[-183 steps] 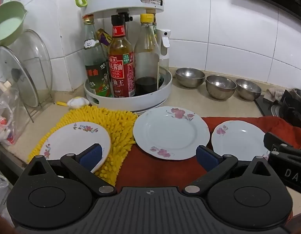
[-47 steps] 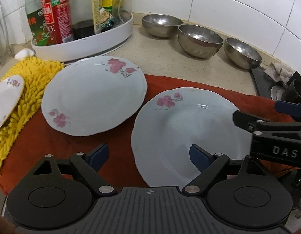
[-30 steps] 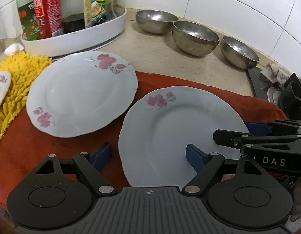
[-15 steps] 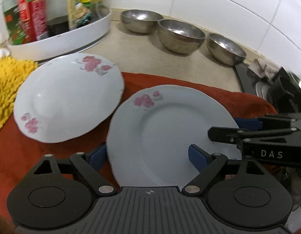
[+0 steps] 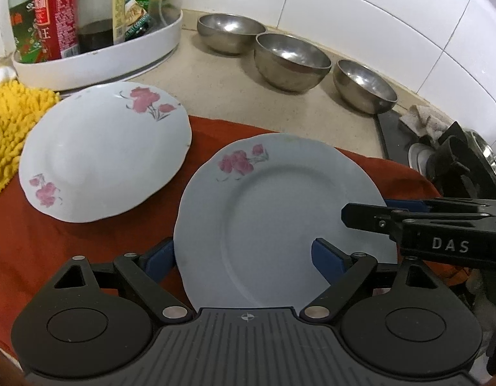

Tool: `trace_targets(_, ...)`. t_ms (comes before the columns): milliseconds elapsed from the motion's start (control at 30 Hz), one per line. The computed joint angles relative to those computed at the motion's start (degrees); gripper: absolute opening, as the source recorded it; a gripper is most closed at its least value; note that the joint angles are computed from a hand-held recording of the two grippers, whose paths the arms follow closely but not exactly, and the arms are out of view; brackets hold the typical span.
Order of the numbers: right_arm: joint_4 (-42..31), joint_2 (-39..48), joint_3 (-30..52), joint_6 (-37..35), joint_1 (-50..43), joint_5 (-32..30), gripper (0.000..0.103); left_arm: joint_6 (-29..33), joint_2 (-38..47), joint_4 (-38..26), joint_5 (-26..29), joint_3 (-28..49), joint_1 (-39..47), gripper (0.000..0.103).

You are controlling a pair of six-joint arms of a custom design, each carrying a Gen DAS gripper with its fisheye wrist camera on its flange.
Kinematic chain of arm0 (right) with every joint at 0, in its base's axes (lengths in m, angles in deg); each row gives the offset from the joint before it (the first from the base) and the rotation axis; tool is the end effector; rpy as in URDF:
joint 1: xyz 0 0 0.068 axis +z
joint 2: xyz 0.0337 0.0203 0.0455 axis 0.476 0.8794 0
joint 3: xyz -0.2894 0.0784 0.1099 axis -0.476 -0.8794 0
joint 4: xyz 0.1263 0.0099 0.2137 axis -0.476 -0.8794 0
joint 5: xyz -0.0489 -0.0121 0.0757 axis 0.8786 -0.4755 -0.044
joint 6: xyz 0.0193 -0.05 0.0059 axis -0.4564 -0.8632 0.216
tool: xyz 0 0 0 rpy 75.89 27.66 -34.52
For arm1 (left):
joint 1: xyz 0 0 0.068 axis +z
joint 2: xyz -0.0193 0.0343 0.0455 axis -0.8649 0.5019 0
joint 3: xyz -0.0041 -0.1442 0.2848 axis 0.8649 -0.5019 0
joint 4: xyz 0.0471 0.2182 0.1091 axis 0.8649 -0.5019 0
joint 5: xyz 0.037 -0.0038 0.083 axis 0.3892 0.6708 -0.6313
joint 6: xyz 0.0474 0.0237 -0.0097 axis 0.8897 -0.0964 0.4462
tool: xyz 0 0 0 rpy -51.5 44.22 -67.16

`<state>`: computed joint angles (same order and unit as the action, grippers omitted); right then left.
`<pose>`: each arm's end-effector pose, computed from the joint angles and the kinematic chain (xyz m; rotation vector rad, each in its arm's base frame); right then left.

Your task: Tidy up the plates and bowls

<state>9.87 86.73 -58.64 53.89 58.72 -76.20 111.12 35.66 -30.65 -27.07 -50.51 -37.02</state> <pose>0.1907 0.1104 0.0934 -0.0365 2.4561 0.4350 0.2360 0.0814 0.1179 0.2298 2.5355 -0.3413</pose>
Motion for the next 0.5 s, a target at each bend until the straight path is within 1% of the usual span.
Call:
trace_targets(67,-0.7,0.06,0.49,0.05,0.55,0.57,0.04,0.13,-0.68,-1.14,0.3,0.23,0.75,0.092)
trace_targets(200,-1.6,0.94,1.75,0.11,1.31,0.19,0.04,-0.51,-0.93,-1.4,-0.6,0.28,1.56,0.092)
trace_targets(300,-2.98,1.28,3.16,-0.64,2.98,1.41,0.04,-0.12,-0.96,-1.95,-0.32,0.39,3.27,0.092)
trace_targets(367,-3.8,1.44,3.82,-0.36,3.54,1.14,0.04,1.46,-0.6,-3.16,0.52,1.17,4.76,0.091)
trace_targets(433,-4.97,1.68,4.59,-0.14,3.41,0.28,0.04,3.49,0.4,-5.5,1.2,2.75,6.15,0.084)
trace_targets(500,-5.3,1.48,4.81,0.8,3.69,1.92,0.04,5.21,0.43,-6.35,2.44,3.51,8.09,0.084)
